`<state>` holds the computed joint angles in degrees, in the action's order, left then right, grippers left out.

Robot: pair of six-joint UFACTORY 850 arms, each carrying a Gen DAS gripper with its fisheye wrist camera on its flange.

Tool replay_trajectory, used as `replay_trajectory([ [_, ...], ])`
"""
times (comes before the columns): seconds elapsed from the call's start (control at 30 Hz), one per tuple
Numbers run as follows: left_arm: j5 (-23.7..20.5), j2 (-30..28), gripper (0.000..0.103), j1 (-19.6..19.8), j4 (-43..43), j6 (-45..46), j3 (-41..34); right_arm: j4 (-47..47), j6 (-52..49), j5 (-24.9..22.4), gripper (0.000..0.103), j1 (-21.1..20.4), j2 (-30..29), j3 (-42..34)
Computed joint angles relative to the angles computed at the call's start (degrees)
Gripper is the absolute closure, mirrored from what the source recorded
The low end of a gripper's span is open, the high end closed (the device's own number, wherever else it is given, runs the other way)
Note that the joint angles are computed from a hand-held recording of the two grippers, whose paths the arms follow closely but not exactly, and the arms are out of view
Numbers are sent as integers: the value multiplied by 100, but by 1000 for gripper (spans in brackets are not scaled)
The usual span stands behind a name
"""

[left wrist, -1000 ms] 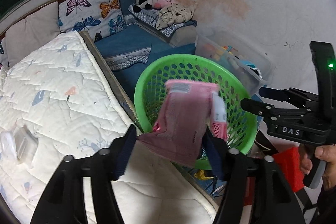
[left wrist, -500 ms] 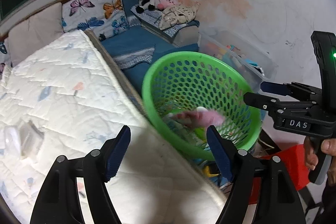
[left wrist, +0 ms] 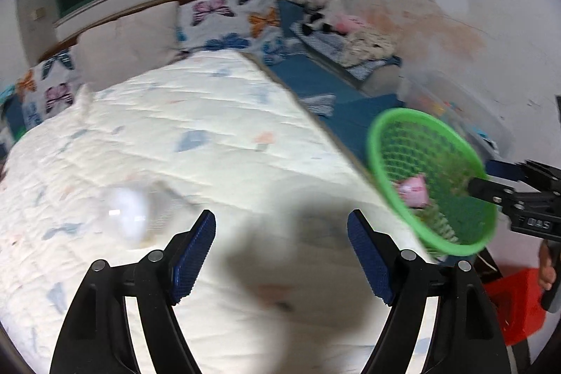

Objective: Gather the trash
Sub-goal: 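Grasp the clear round plastic cup on the bed with the left gripper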

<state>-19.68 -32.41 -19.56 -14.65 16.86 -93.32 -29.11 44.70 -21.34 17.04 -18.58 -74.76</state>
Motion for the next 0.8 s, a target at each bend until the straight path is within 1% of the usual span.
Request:
replay_trajectory([
  [0.23, 39, -81, 28, 432, 1027, -1216, -130, 216, -280, 25, 36, 166, -214, -290],
  [0.37, -53, -229, 28, 631, 1278, -1650, -291, 356, -465, 44, 36, 246, -343, -449],
  [0.53, -248, -496, 28, 822, 960, -1571, -575, 581, -774, 30, 36, 335, -563, -717],
  [0.67, -459, -758, 28, 947, 405, -1221, -855, 759, -997, 44, 36, 388, -714, -896],
  [0.8, -554, -928, 28, 1011, 26, -983, -1016, 923, -1219, 18, 36, 435, -905, -1113],
])
